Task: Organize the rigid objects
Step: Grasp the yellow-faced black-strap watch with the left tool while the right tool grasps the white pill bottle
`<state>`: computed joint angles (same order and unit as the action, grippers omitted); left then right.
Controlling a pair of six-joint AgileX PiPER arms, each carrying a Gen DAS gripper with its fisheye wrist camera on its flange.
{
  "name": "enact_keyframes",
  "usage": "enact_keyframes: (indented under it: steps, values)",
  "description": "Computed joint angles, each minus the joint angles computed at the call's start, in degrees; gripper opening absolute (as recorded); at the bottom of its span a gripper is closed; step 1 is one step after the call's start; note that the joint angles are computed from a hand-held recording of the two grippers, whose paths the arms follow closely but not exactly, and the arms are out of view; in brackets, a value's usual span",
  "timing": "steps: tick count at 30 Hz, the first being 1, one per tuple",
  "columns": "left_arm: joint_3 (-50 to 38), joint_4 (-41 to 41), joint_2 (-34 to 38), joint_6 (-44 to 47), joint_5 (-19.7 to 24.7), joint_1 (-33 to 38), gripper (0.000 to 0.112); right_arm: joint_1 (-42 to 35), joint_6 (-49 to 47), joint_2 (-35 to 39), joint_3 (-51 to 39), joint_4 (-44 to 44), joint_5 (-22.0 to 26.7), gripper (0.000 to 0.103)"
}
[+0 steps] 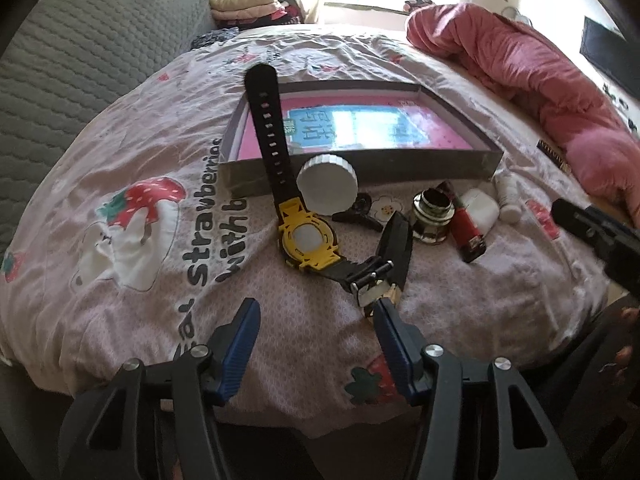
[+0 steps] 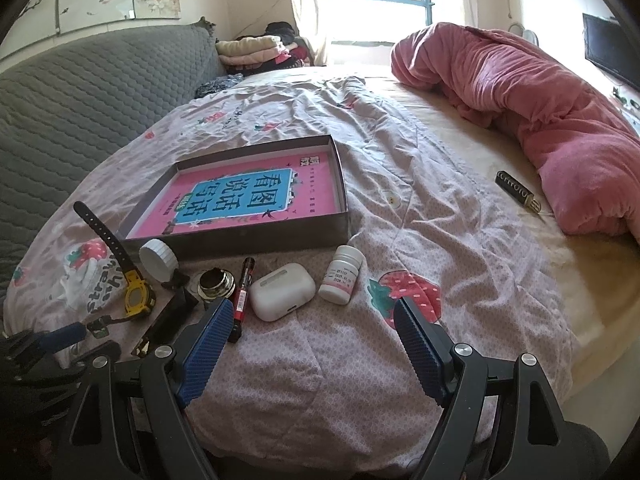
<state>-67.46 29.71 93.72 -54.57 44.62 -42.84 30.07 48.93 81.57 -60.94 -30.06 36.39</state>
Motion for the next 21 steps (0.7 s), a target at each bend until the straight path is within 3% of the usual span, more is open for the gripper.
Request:
enact_keyframes:
  steps: [8,15,19,21]
  values:
    - [0.18,-0.42,1.74,5.84,-6.80,2.72,0.046,-2.42,-2.09,2.13,-1.06,2.84,-0.43,0.083]
    - [0.53,-10.30,1.95,17.30,-13.63,7.26,0.027,-4.61,-3.04,4.65,-2.55,3.50,-0.35,0.083]
    - [0.82,-13.26,1.91,21.26,-15.91,8.50,0.025,-5.84,-3.67,6.23,-3.44,4.47,-0.23,0.083]
    - [1.02,-18.58,1.97,26.43,-17.55,9.89,0.023,-6.31,-4.21,6.91,-3.98,5.06,-0.14,0.083]
